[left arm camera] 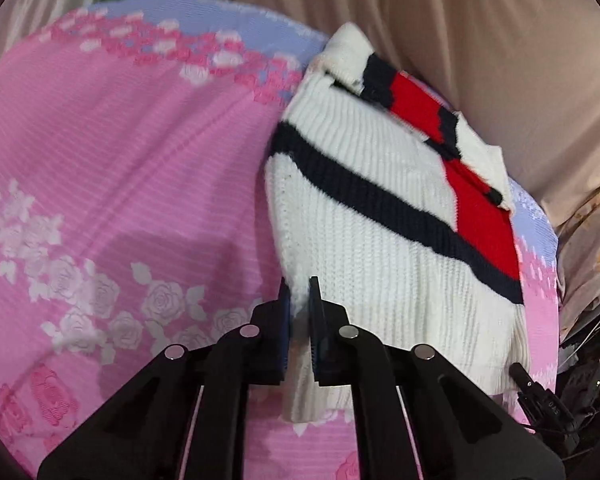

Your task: Fold small clothes

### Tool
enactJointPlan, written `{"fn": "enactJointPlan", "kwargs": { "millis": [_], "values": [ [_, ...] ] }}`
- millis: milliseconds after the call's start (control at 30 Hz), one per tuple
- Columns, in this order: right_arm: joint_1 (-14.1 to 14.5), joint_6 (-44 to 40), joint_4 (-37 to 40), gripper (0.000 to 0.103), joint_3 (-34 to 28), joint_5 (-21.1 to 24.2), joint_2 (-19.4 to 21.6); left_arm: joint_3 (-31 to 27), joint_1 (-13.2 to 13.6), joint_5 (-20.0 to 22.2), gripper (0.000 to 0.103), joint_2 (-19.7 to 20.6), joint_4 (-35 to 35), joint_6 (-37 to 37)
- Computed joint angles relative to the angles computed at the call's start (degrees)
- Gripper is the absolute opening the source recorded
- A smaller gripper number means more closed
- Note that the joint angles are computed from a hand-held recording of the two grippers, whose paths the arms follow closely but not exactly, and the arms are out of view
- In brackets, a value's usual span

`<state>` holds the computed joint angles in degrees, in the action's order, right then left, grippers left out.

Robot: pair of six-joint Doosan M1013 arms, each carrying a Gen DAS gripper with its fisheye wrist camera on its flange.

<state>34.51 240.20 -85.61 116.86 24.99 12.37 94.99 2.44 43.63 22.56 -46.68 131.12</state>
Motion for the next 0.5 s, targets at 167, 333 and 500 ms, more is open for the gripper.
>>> {"fn": "enactJointPlan", "kwargs": {
  "millis": [167, 333, 500],
  "values": [
    [5.79, -2.53, -0.32, 0.01, 0.16, 10.56, -2.79, 3.86, 1.98, 0.71, 0.006, -5.44, -4.04, 8.83],
    [12.94, -6.93, 1.98, 0.009, 1.3, 18.52, -6.14, 9.03, 5.96, 4.08, 0.006, -11.53, -8.09, 17.86],
    [24.04, -9.16, -3.29, 0.009, 3.03, 29.17, -9.08, 14.04, 14.4, 12.25, 0.006, -17.59, -18.44, 28.76]
  ]
}}
